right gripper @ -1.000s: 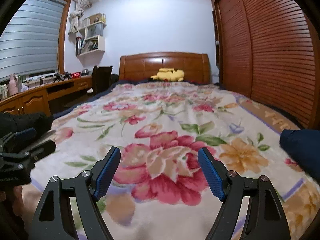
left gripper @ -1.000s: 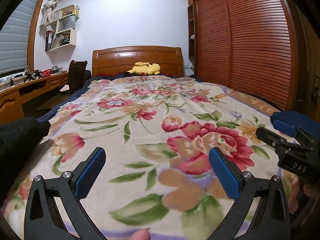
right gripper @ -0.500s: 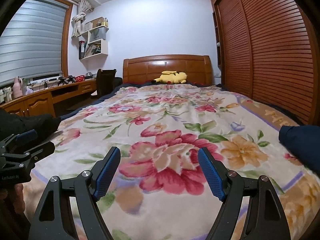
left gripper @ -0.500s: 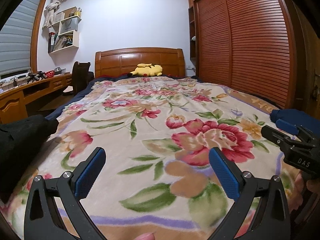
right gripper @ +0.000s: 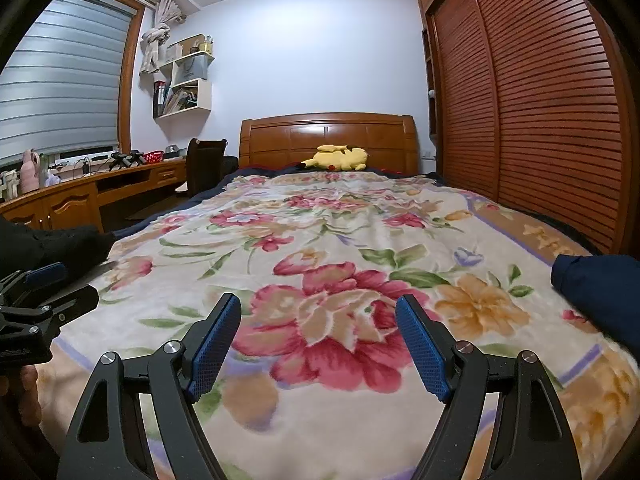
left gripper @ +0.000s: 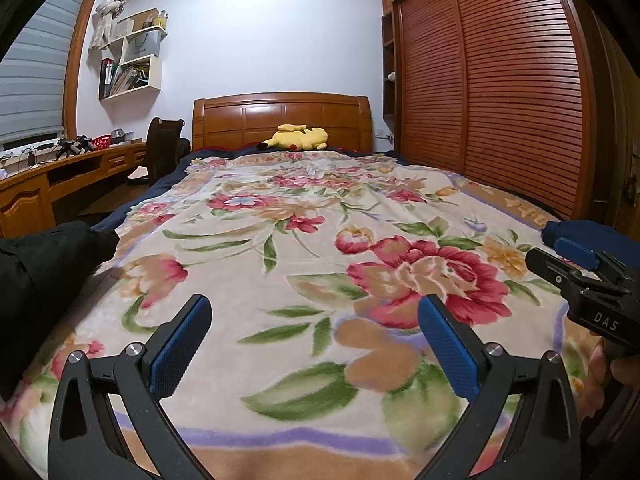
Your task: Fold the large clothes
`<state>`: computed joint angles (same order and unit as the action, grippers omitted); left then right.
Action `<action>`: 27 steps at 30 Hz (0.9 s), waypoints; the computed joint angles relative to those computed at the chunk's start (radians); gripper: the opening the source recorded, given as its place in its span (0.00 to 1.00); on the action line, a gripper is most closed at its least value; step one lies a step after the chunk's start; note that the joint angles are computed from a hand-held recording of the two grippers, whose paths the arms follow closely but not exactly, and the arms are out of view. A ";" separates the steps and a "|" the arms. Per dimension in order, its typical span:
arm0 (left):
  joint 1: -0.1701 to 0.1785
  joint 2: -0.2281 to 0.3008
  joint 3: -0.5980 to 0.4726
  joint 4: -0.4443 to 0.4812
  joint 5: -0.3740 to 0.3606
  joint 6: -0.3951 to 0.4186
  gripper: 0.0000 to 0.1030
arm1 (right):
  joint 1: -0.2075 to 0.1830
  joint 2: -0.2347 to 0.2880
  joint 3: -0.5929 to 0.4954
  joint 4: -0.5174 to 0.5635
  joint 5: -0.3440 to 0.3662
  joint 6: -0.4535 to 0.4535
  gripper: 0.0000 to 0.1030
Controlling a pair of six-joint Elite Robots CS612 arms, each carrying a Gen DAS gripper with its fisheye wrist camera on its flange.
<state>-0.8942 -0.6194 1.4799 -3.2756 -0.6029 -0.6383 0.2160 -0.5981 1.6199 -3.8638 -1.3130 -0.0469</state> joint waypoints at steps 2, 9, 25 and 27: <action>0.000 0.000 0.000 0.000 0.000 0.000 1.00 | -0.002 0.001 0.000 0.000 0.003 -0.001 0.79; 0.000 -0.001 0.001 0.002 0.001 -0.001 1.00 | -0.004 0.002 -0.002 -0.001 0.007 0.000 0.79; 0.000 -0.001 0.002 -0.004 0.001 0.001 1.00 | -0.007 0.004 -0.003 -0.006 0.011 0.001 0.79; 0.000 0.000 0.002 -0.005 0.000 0.001 1.00 | -0.008 0.004 -0.003 -0.007 0.013 0.002 0.79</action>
